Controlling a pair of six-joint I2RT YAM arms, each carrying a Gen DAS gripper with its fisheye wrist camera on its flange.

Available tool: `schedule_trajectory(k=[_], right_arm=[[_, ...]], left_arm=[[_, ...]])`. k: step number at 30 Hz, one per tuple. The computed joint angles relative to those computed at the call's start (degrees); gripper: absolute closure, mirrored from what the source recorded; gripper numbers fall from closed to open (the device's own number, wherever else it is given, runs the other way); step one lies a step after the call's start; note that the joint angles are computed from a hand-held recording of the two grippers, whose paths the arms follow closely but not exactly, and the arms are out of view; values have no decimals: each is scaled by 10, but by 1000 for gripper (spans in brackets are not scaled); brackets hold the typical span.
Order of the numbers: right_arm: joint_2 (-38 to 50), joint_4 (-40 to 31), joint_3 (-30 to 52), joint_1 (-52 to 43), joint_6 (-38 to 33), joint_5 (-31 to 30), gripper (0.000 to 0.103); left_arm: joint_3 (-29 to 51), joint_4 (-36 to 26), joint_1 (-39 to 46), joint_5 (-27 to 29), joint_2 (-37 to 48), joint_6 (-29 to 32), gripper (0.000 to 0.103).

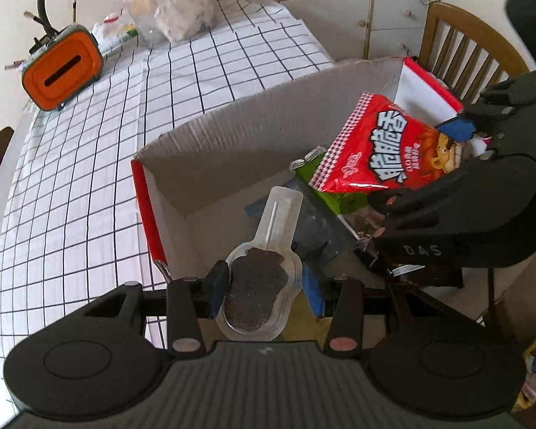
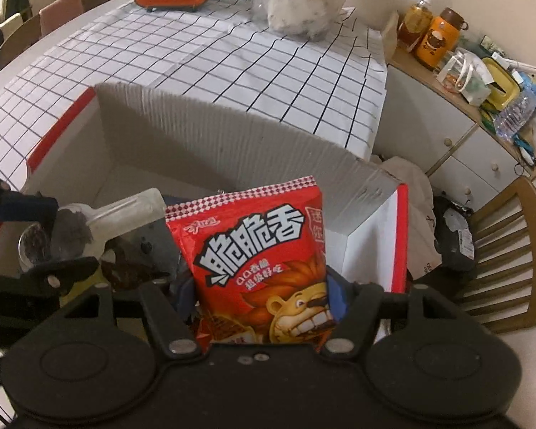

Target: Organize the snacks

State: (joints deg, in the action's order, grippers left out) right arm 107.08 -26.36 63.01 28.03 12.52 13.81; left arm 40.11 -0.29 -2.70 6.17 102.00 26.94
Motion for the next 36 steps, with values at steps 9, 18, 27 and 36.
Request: schedule_trajectory(k=[9,18,27,36], right_arm=[[-32,23,-31,-4,0,-18,32],[-141,44,-100,5,34,-23,24],[-256,45,-159,23,76,-30,14],[-348,63,-198,83,127,8,3]], left_arm=[[8,-9,9,15,2,-7,58],[-24,-14,35,52,-65,-1,40],[-54,-48,87,113,-151,22,28],[-83,-75,161,184,-240,58,20]])
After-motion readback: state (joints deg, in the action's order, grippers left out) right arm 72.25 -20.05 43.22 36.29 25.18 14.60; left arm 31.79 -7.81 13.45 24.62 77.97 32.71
